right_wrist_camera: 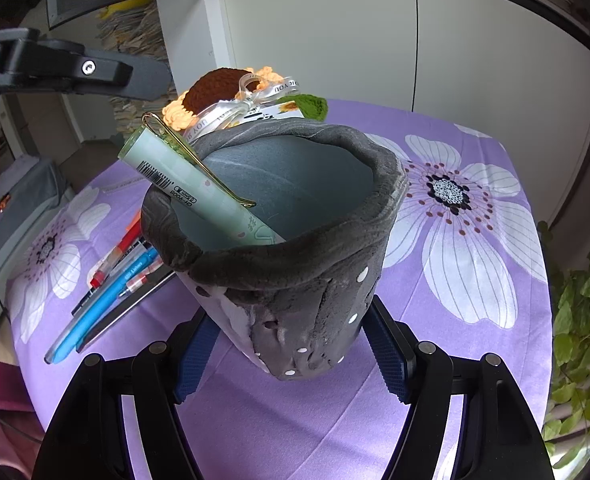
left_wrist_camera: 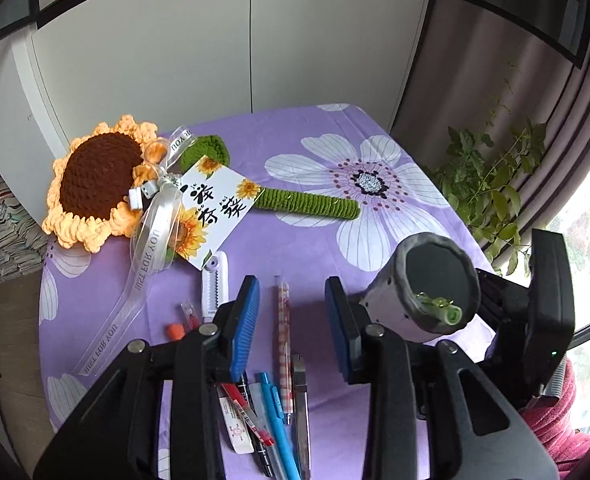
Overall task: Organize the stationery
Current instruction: 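Grasp the pink checked pen with the left gripper and lift it, then insert the pink checked pen into the grey cup with the left gripper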
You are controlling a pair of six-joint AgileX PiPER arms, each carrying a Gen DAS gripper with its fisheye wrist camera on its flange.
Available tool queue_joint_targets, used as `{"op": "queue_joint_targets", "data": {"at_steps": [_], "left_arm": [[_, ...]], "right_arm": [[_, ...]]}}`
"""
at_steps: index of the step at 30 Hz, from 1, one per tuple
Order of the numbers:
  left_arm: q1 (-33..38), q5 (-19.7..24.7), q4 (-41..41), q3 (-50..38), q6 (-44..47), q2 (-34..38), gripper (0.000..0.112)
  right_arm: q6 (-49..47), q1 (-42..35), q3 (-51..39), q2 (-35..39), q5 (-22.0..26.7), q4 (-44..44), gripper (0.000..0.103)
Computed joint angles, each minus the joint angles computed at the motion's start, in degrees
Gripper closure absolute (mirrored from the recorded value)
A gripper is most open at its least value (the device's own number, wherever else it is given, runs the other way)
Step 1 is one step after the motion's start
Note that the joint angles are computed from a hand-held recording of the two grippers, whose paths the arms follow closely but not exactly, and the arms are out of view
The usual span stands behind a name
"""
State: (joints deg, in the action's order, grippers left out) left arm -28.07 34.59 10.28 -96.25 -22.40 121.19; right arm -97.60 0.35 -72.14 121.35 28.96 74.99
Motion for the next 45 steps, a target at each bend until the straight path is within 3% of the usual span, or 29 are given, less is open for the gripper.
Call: {"op": "queue_joint_targets", "data": {"at_steps": [9,16,19,24,35,45], "left_arm": [[0.7,8.6,-4.1,-13.7,5.6,13.8,0.083],[1.0,12.3,-2.7,-21.2,4.7,19.0,0.093],[1.0,12.9,-3.1,-21.7,5.3,19.1,0.104],[0.9,8.2,-2.4,-15.3,3.7,14.4,0.104],[-0.1,-6.1,4.0,5.9,-3.7,-6.2,0.104],[-4.4,-9.7,9.0,5.6,-5.4,-13.1,0.104]], "right_arm": [[0.0,0.0,0.1,-0.1,0.0,0.0,0.031],[0.1,0.0,0.1,-0.1,0.0,0.0,0.031],[0.0,0.0,0.1,-0.1,0.1,0.1,0.031],[0.1,-0.2,0.0,0.1,0.5,0.0,0.031],[0.2,-0.2,0.1,-0.1,0.5,-0.2,0.031],[0.4,-0.3,-0.1,0.1,0.6,-0.4,0.031]]}}
